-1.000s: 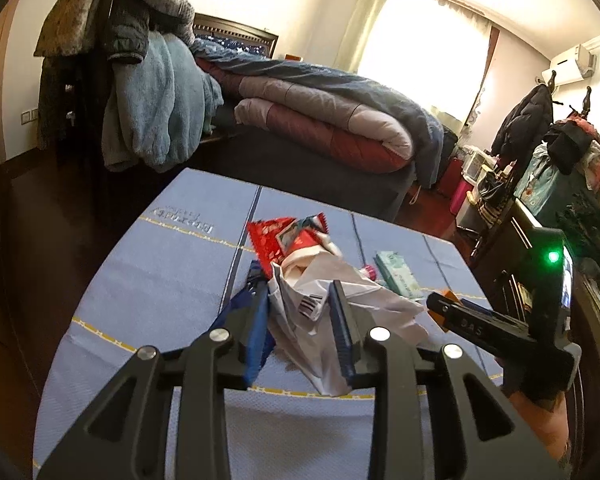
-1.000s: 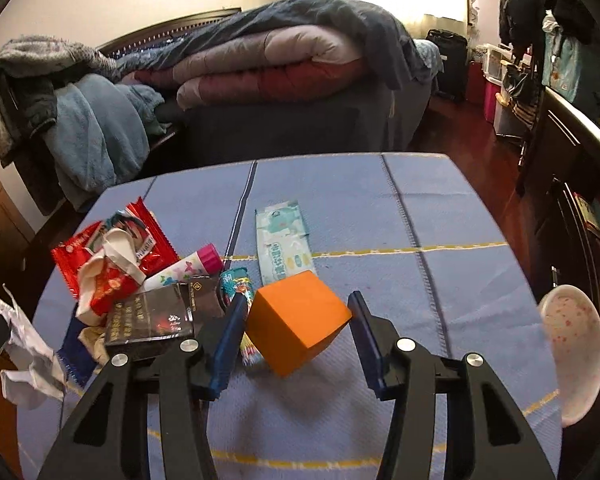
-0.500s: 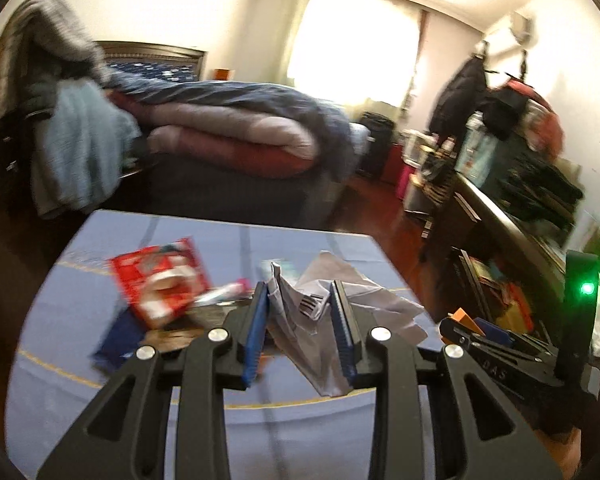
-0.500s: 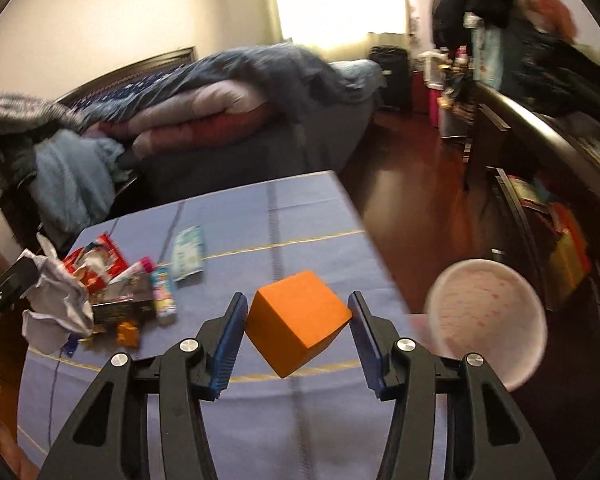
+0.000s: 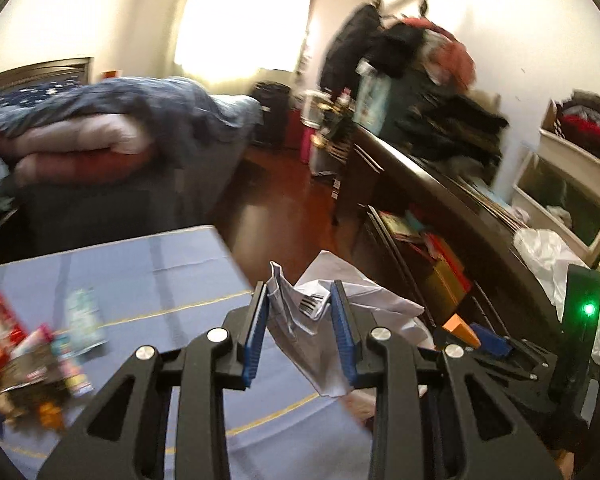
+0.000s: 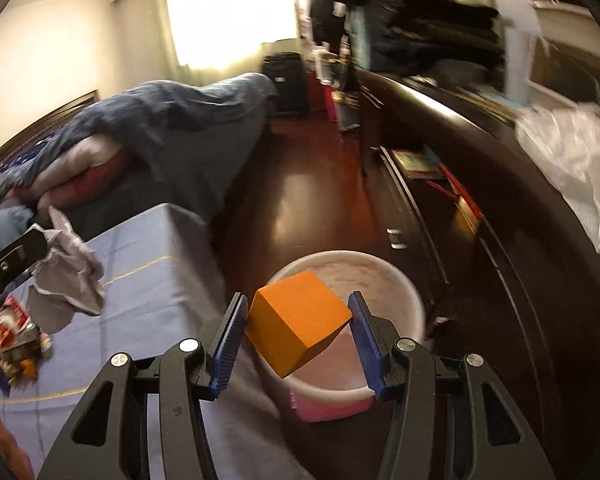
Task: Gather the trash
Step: 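Carry paper and cube to the white wastebasket and open both grippers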
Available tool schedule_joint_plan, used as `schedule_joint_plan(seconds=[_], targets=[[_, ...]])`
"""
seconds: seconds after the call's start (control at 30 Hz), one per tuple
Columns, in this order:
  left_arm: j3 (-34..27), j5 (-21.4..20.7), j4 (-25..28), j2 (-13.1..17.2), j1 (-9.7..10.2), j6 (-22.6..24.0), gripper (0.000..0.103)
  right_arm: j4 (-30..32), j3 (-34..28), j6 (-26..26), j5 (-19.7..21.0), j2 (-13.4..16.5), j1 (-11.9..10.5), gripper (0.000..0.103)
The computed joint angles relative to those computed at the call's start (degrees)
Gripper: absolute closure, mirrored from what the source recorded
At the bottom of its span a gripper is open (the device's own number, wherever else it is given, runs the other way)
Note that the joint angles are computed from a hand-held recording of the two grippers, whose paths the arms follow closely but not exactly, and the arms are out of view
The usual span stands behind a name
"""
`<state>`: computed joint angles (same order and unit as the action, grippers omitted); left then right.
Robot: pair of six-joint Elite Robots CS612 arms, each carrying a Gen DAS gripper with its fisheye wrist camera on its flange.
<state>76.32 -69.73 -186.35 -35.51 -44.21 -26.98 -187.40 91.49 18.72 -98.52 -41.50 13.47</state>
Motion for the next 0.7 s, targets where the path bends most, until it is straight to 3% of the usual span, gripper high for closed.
schedule_joint_plan(seconds=[0.3,0.47,0.53,0.57,0.7], targets=[[-20.6,-10.1,15.6,11.3,1.09,1.0,0.066,3.7,-3.3,0.5,-0.6,3.8,-2.4,0.051],[-26.6,-12.8,19.9,14.8,1.63,0.6,0.06,5.6,-4.9,0.7,-0.9,5.7,-3.1,0.05],[-28.7,-13.1,21.2,16.0,1.78,0.4,0.053,6.0,-5.4,0.8,-0.9,6.1,-3.4,0.046],[-29.4,-13.2,21.5,16.4,1.87,0.2,0.047,6.0,-5.6,0.9,-0.8,6.3,-3.5,0.039],[-29.5,-13.9,19.7,16.6,2.14,-0.3,0.031,5.3,-5.7,1.2,-1.2,6.5,-3.6,0.035]])
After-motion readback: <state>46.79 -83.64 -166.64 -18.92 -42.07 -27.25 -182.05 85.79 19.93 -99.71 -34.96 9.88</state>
